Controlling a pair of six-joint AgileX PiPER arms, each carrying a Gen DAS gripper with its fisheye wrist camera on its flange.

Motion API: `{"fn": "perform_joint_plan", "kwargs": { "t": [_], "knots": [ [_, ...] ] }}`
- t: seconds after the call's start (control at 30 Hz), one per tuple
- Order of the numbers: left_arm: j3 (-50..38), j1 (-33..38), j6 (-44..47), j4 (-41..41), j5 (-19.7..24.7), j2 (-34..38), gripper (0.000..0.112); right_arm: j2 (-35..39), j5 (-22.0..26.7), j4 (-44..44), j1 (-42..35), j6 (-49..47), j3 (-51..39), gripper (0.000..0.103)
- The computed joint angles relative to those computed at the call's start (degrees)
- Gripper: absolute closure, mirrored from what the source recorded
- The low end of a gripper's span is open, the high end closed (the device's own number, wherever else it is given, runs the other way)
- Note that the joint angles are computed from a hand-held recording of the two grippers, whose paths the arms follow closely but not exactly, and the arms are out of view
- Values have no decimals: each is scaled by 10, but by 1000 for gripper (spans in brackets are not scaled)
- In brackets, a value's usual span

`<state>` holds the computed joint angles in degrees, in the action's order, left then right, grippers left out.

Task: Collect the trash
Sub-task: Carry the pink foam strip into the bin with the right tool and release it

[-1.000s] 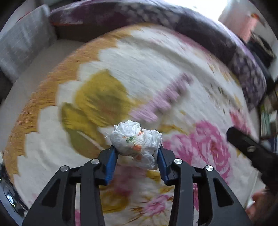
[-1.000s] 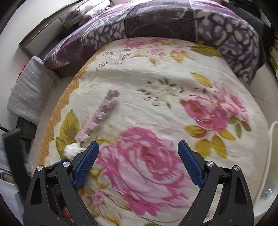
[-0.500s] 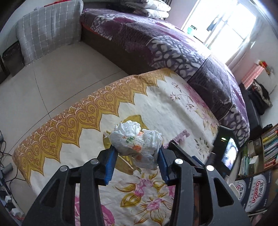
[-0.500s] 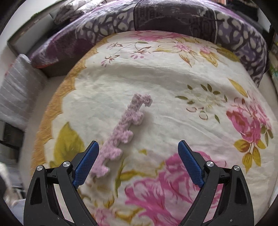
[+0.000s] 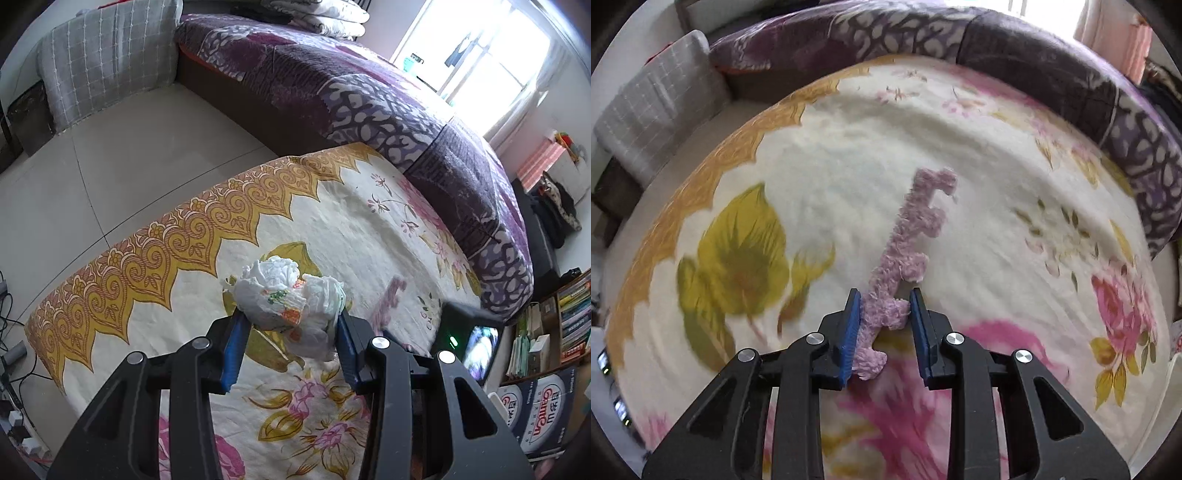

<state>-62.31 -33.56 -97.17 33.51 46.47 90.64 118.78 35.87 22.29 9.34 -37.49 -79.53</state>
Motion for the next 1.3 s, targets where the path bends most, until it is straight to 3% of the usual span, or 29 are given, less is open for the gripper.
{"fn": "perform_joint_plan", "kwargs": {
  "t": [0.33,0.77,1.07,1.3],
  "knots": [
    [-25,-14,9,0,3,23,70,-66,35,87,-109,-128,88,80],
    [-154,-82,35,22,69,110,70,-164,97,176,-251,-239,114,80],
    [-255,-126,65,37,124,178,70,-169,133,195,-345,-278,84,80],
    [-338,-155,92,49,158,241,70,-146,128,195,-402,-298,61,80]
  ]
}}
